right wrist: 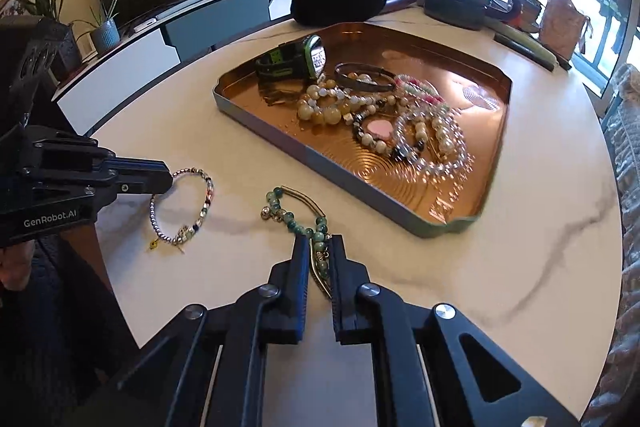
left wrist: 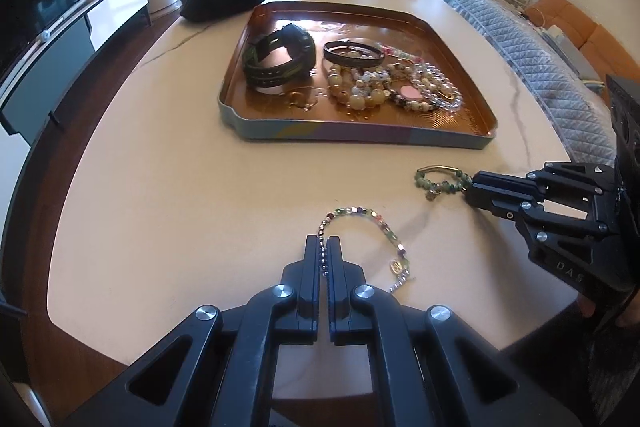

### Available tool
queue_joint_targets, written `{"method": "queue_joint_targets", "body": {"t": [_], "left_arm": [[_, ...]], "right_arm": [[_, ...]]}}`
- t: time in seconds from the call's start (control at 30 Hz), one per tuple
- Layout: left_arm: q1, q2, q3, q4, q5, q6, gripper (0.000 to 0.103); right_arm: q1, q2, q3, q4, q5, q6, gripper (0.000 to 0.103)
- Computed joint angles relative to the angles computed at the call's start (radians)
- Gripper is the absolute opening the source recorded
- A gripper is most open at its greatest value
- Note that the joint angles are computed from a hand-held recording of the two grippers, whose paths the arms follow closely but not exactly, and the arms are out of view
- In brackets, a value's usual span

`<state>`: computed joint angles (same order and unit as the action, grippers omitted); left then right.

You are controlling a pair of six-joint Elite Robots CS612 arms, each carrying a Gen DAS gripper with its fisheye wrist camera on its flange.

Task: Organize jewelry
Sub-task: 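Grasp the thin beaded bracelet with the left tool while the right tool grasps the green bead bracelet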

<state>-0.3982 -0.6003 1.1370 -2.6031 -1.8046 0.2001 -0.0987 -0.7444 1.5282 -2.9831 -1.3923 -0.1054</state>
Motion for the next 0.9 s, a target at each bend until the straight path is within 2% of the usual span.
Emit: {"method": "queue_joint_targets", "body": {"t": [0.17,0.6,0.9], "left_arm": [[0.000,-0.012,0.017,-0.010,-0.028,0.013,0.003],[0.002,-0.017,0.021,-0.040,-0.095,0.015,0.003],[-0.004,-0.044,0.065,-0.136,-0.124,0.066,0.003]], "right_arm": [[-0.008,-0.026,0.039,-0.029,0.014,0.011,0.006],[-0.020,-0.044,0.063,-0.112,0.037,0.029,0.006],[-0.024,-0.061,0.081,-0.204,0.056,0.054,0.006]]}}
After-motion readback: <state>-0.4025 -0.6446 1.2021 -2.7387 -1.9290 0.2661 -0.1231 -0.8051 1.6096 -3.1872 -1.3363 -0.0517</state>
